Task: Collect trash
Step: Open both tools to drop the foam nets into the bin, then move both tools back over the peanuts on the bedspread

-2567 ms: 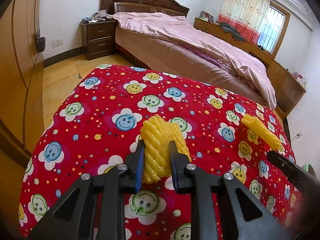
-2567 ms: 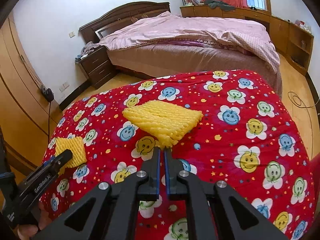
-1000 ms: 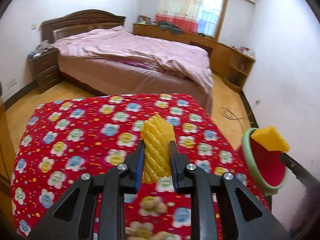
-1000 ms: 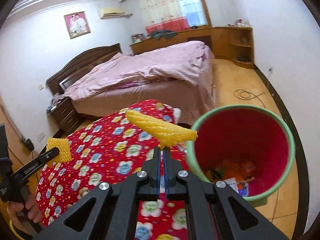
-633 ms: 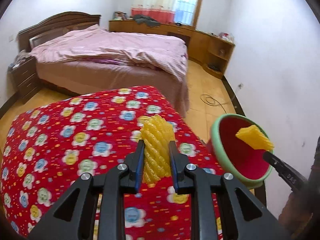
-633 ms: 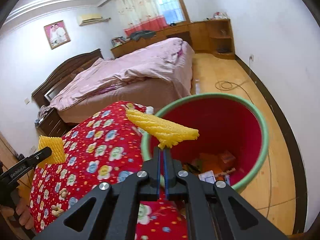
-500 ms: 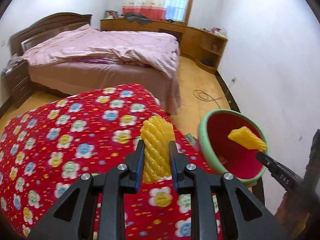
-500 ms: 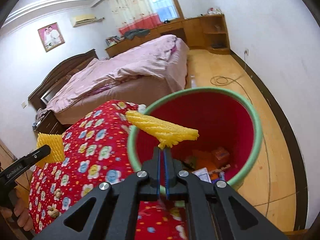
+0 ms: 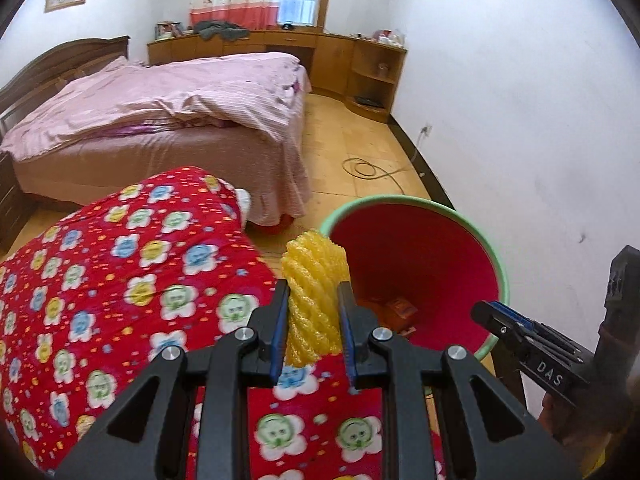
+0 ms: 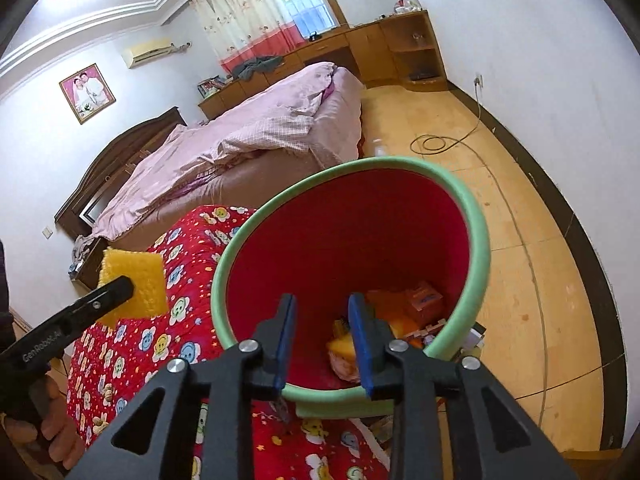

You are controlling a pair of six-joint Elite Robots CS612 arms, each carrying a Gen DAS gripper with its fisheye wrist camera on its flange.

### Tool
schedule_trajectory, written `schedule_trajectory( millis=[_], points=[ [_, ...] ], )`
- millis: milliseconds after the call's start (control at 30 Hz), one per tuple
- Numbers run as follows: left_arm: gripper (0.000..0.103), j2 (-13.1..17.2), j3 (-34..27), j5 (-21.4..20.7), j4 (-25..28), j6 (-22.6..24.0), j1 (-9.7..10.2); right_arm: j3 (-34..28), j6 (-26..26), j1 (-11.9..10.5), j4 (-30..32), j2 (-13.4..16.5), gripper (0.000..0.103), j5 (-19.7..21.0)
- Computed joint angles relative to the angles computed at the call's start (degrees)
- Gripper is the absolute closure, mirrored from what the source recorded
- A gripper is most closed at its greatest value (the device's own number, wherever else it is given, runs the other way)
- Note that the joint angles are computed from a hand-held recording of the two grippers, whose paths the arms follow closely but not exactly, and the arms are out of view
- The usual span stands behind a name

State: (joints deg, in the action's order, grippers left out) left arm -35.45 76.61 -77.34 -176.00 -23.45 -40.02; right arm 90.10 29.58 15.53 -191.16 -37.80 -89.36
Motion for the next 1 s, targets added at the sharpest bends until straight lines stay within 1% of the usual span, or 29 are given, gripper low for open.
schedule_trajectory(
  millis=[167,300,400,533,633,800,967,1000],
  points=[
    [0.08,1.9,-2.9,-2.8,2.0,0.6,-0.09,1.2,-0.7,0.1,-1.0,-0.5,0.067,-2.1],
    [0.08,3.2,-5.1,-5.4,3.3,1.4,-0.17,2.1,-0.1,0.0,-1.4,-0.8,0.066,-3.2],
    [0.069,3.9,-6.5,-6.3,4.6,2.0,-0.35,2.7,0.3,-0.3,-1.5,-1.0,0.065,-3.4],
    [0.056,4.4,-7.4,-6.0,5.8,2.9,-0.67,3.0,0.6,-0.5,-1.6,-1.0,0.061,-3.7],
    [0.051,4.5,-7.5,-5.4,5.8,3.0,-0.79,3.0,0.9,-0.6,-1.5,-1.0,0.057,-3.6],
    [0.051,3.9,-6.6,-4.9,5.8,2.6,-0.64,3.2,0.7,-0.5,-1.7,-1.1,0.054,-3.4],
    [0.051,2.1,-3.4,-3.1,4.5,0.9,-0.8,3.7,0.1,0.0,-2.3,-1.5,0.048,-3.5],
    [0.05,1.7,-2.5,-2.3,4.3,0.4,-0.87,3.7,-0.1,0.1,-2.3,-1.6,0.046,-3.5]
  ],
)
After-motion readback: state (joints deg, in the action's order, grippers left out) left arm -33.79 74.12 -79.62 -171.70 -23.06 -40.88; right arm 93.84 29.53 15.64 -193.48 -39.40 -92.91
